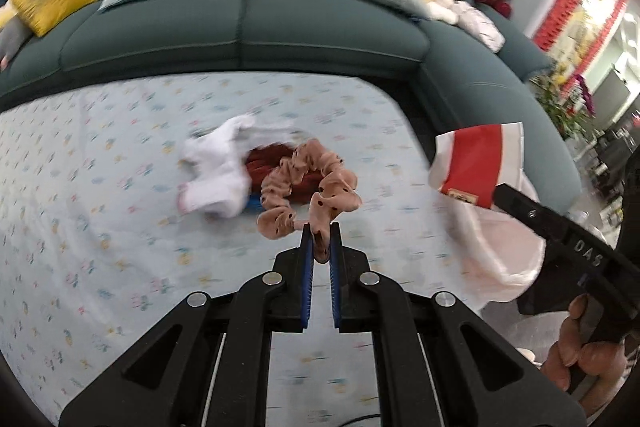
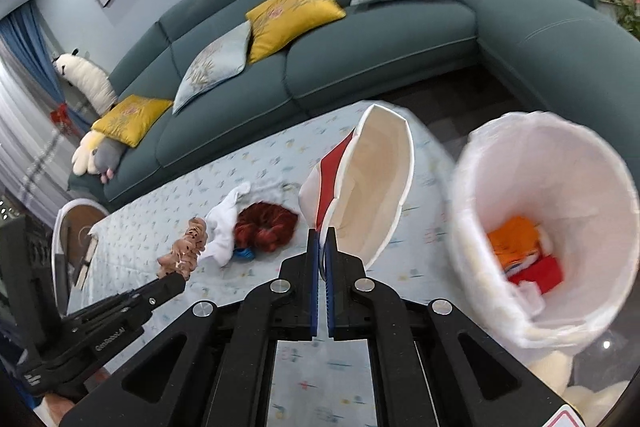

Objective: Collect trash
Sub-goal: 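Grasp the pink scrunchie with the left tool while the right tool grasps the red-white cup, then carry the pink scrunchie and red-white cup into the wastebasket and release both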

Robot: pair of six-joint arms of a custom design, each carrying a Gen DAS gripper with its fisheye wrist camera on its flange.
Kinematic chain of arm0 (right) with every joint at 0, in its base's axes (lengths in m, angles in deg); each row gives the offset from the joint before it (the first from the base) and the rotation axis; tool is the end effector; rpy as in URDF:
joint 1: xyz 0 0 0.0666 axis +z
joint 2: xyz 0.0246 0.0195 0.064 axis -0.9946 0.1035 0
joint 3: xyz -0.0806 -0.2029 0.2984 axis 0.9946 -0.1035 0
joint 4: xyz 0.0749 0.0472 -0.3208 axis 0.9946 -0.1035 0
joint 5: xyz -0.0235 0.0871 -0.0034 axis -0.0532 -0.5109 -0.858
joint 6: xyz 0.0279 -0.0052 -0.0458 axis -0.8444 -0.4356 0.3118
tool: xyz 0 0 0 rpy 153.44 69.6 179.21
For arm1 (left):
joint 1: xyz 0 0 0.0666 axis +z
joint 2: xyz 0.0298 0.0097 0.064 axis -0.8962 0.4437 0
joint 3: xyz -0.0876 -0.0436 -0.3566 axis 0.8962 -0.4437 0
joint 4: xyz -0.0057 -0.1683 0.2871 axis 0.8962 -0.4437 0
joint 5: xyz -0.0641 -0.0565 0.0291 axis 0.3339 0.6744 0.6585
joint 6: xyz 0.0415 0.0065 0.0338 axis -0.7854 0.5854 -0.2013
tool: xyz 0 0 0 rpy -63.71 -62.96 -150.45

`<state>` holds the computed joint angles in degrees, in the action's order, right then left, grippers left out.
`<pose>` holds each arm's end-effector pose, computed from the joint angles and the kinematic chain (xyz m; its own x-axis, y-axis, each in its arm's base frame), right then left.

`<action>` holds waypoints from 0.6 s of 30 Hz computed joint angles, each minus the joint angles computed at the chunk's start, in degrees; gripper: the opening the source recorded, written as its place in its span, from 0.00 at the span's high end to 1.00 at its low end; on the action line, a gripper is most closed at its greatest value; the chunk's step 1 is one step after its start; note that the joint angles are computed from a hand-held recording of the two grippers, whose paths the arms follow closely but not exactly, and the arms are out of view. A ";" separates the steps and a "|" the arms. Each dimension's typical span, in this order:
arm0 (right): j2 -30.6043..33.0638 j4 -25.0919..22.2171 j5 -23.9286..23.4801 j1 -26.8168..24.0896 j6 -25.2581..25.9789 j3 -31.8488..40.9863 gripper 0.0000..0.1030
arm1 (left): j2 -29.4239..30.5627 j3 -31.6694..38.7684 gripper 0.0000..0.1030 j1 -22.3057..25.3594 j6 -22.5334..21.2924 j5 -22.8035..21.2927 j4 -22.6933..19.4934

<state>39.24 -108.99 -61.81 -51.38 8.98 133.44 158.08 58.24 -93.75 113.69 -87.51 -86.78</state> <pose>0.3676 0.2419 0.4945 -0.8157 -0.0108 -0.5784 -0.3005 0.8622 0.4078 0.2908 -0.1598 0.5030 -0.7845 -0.2893 -0.5485 -0.1870 0.9537 -0.2355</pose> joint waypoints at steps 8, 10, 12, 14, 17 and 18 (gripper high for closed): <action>-5.60 -0.31 -0.51 -7.49 1.20 -3.61 0.97 | 9.24 11.70 0.93 -6.51 -2.11 -0.82 0.09; -6.62 -0.23 -0.85 -9.33 1.61 -4.40 0.97 | 11.68 14.68 0.93 -7.84 -2.65 -1.04 -0.32; -7.77 -0.18 -1.32 -11.36 2.07 -5.42 0.97 | 13.71 16.98 0.93 -9.05 -2.88 -1.02 -0.57; -8.46 -0.29 -1.62 -12.90 2.45 -5.97 0.97 | 16.00 19.55 0.93 -10.56 -3.02 -1.21 -1.13; -9.74 -0.26 -2.31 -15.77 3.13 -7.50 0.97 | 19.17 23.12 0.93 -12.12 -3.25 -0.95 -2.07; -9.95 -0.30 -2.38 -16.40 3.24 -7.81 0.97 | 20.28 24.33 0.93 -12.47 -3.27 -0.66 -2.39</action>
